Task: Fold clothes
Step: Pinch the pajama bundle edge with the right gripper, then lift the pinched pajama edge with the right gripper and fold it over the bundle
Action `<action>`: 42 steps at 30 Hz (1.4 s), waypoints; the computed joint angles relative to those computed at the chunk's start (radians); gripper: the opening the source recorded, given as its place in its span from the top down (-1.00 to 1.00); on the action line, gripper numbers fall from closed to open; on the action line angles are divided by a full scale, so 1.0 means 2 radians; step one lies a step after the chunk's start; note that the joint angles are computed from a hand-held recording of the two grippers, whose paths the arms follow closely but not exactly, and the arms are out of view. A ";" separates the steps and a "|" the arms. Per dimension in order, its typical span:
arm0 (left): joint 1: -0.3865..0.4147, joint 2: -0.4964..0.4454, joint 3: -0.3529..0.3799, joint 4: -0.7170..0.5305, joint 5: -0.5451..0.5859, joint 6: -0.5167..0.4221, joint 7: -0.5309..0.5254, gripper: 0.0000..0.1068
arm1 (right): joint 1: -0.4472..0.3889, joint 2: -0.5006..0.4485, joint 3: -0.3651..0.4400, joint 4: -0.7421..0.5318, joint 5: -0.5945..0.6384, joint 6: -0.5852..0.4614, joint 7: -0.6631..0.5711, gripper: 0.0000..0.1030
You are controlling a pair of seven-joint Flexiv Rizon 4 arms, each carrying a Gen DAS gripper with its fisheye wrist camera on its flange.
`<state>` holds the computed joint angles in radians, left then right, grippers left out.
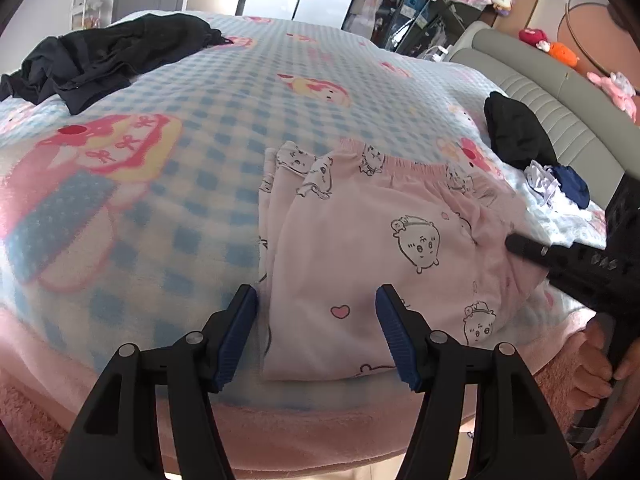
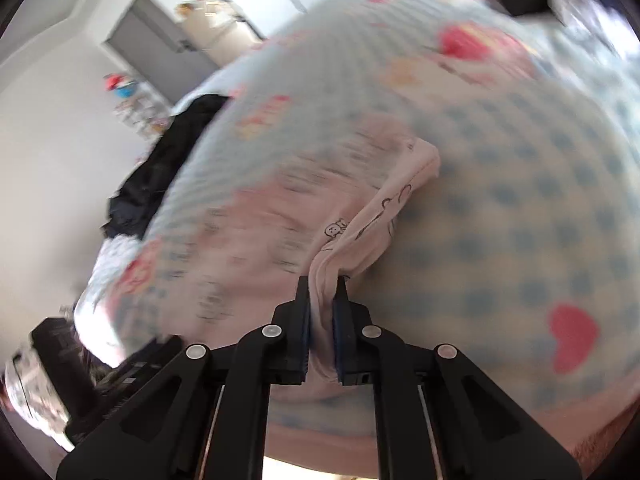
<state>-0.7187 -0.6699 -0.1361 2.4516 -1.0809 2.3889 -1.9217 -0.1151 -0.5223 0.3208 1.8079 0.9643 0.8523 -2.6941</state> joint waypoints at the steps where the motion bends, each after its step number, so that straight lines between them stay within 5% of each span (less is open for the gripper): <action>1: 0.000 0.000 0.000 0.002 0.001 0.003 -0.006 -0.20 | 0.002 0.008 0.007 0.005 0.001 -0.003 -0.009 0.85; 8: 0.022 0.001 0.004 0.034 0.059 0.045 -0.096 -0.20 | 0.037 0.056 0.018 0.047 0.007 -0.028 -0.073 0.85; 13: 0.041 -0.004 0.011 0.051 0.111 0.071 -0.151 -0.20 | 0.081 0.017 -0.006 0.061 -0.037 -0.004 -0.036 0.85; 16: 0.078 -0.018 0.019 0.050 0.208 0.108 -0.189 -0.20 | 0.065 0.003 0.005 0.061 -0.033 -0.002 -0.024 0.84; 23: 0.153 -0.043 0.013 0.005 0.351 0.112 -0.188 -0.17 | 0.054 0.030 0.021 0.099 -0.029 0.039 -0.079 0.65; 27: 0.142 -0.054 0.011 -0.018 0.348 0.106 -0.166 -0.16 | 0.043 0.035 0.017 0.106 -0.024 0.026 -0.089 0.59; 31: 0.072 -0.038 0.022 -0.018 0.226 0.110 -0.098 -0.11 | 0.038 0.038 0.007 0.099 -0.026 -0.001 -0.072 0.59; 34: 0.085 -0.029 0.014 -0.020 0.245 0.082 -0.078 -0.09 | 0.039 0.035 0.003 0.095 -0.024 -0.008 -0.063 0.59; 37: 0.101 -0.028 0.004 -0.026 0.235 0.021 -0.075 0.17 | 0.037 0.031 0.001 0.093 -0.017 -0.010 -0.063 0.61; 42: 0.115 -0.040 0.010 -0.018 0.276 0.031 -0.125 0.17 | 0.035 0.038 0.001 0.100 -0.019 -0.007 -0.074 0.61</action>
<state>-0.4894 -0.7497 -0.1169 2.4151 -0.5299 2.4502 -2.1726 -0.0448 -0.4468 0.3224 2.0074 0.9263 0.8387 -2.8426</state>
